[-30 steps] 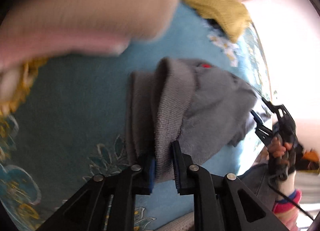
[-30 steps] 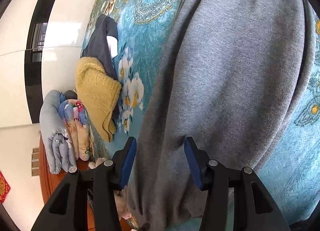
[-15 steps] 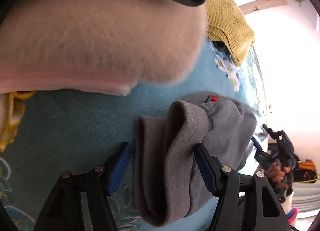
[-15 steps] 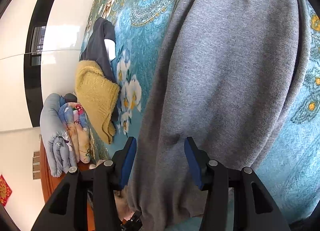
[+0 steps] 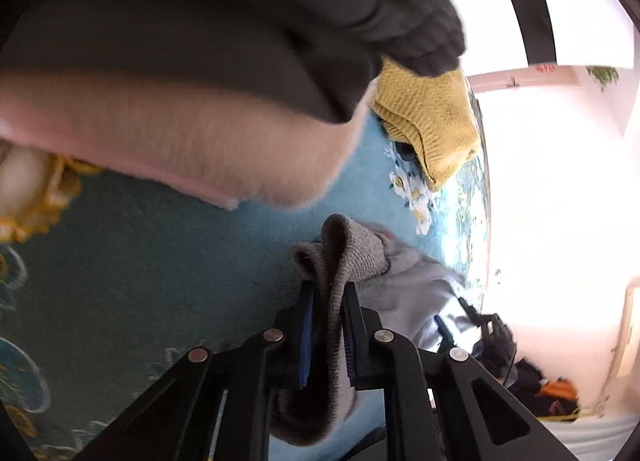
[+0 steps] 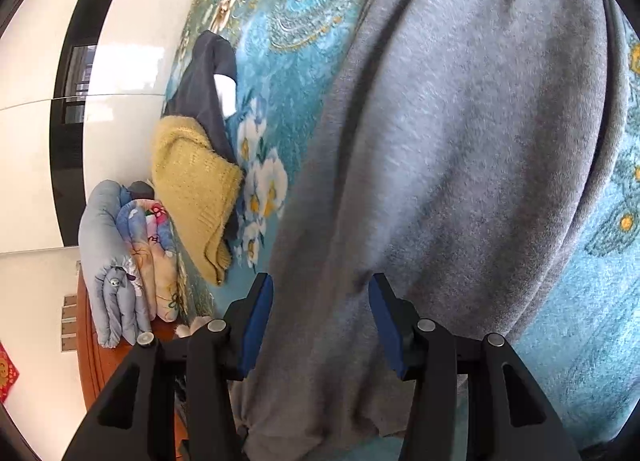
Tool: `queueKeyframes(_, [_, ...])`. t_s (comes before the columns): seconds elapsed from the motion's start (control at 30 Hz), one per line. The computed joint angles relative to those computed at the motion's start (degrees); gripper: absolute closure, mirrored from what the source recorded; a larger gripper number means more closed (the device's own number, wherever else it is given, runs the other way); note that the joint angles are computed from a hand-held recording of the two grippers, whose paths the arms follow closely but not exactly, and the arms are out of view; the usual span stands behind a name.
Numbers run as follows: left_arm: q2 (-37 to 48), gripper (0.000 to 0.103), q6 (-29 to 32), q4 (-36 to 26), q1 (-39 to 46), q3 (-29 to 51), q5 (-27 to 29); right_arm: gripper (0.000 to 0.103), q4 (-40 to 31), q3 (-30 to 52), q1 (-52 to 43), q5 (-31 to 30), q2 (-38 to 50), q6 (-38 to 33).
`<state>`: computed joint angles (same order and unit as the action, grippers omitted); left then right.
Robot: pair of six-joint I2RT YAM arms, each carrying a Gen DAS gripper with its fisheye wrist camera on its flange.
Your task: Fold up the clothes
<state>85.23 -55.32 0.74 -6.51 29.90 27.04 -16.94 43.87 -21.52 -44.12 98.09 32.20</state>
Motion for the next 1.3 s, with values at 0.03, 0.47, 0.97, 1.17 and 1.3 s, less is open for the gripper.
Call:
queueKeyframes(0.03, [2.0,0.089,1.2,-0.6,0.0,0.5,-1.2,0.052,-0.4,0.2,0.0,0.1,0.3,0.0])
queueKeyframes(0.47, [-0.2,0.098,4.4,-14.1,3.8,-0.6,-0.5,0.052,2.8,-2.0,-3.6,0.4,-3.4,2.7])
queueKeyframes(0.97, [25.7,0.071,22.3,-24.1,-21.7,38.6,-7.1,0.052,6.8,0.3,-15.0,-3.3,-2.2,5.6])
queueKeyframes(1.17, [36.2,0.068,21.2,-30.4,-24.7,47.6,-6.8,0.052,-4.4,4.8,-19.4,3.0,3.6,3.1])
queueKeyframes(1.3, [35.4,0.067,20.2,-28.5,-23.5,45.7,-5.2,0.052,1.1,2.4,-20.0,-2.7,3.0,6.1])
